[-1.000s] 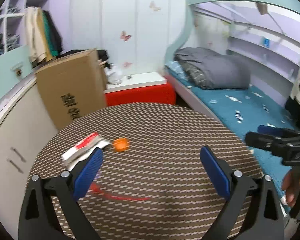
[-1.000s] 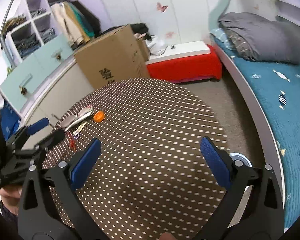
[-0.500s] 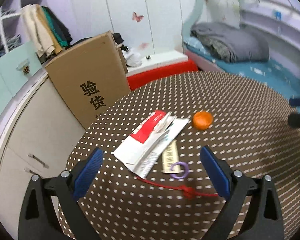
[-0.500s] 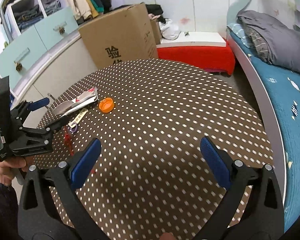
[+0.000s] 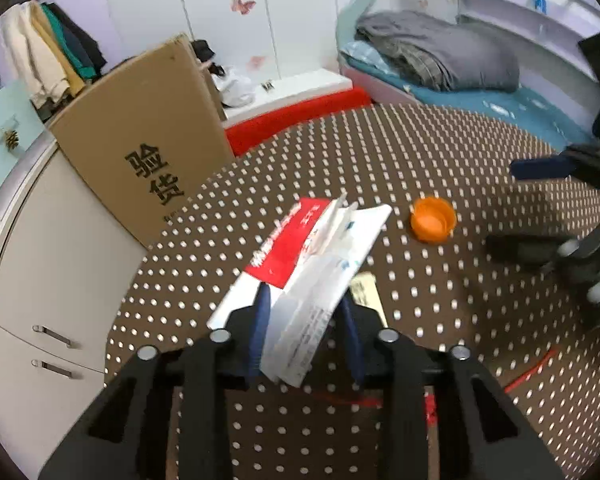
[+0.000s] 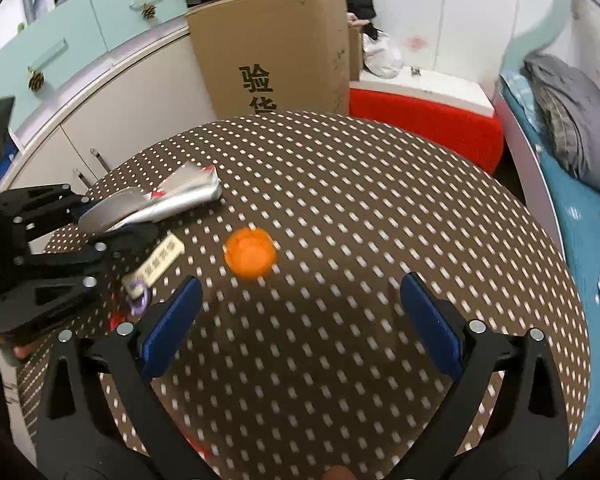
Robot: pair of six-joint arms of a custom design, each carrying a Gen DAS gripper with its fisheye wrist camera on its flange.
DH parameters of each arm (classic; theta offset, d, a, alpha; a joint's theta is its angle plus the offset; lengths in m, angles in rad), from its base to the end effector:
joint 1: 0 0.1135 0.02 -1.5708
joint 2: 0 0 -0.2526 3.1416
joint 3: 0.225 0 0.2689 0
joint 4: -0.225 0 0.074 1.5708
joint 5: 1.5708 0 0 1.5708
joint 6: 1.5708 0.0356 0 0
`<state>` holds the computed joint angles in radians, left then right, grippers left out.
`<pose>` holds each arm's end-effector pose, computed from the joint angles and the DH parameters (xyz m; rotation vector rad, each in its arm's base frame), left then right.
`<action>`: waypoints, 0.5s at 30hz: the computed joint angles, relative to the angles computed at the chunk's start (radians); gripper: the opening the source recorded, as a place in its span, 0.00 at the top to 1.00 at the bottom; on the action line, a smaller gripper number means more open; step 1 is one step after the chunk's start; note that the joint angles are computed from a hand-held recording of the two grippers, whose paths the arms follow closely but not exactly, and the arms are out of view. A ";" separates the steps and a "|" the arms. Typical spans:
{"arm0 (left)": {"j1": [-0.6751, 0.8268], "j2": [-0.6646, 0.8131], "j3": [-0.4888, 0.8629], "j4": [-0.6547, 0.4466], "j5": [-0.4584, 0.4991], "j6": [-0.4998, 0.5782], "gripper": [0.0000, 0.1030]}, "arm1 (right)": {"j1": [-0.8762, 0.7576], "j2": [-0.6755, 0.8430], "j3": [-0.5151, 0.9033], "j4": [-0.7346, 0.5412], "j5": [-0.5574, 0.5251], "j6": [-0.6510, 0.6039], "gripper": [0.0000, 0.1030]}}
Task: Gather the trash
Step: 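Grasp the white paper packet with the left gripper while the right grasps the orange cap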
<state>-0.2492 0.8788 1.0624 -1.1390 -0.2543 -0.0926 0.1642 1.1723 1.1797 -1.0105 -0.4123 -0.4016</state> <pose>0.1652 -0.0328 0.3263 0.0939 2.4891 0.1790 0.2354 0.0535 0.3183 -0.8443 2.3580 0.4327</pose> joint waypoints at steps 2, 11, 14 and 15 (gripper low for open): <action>0.042 -0.014 0.002 0.016 0.046 -0.009 0.80 | 0.050 0.011 -0.007 0.034 0.028 0.019 0.10; 0.096 -0.081 0.023 0.031 0.077 -0.146 0.91 | 0.100 -0.070 -0.083 0.066 0.057 -0.012 0.71; 0.025 -0.112 0.039 0.008 0.017 -0.214 0.91 | -0.004 -0.106 -0.082 0.003 -0.021 -0.054 0.71; -0.002 -0.123 0.046 -0.003 -0.001 -0.237 0.91 | -0.060 -0.119 -0.073 -0.032 -0.059 -0.083 0.71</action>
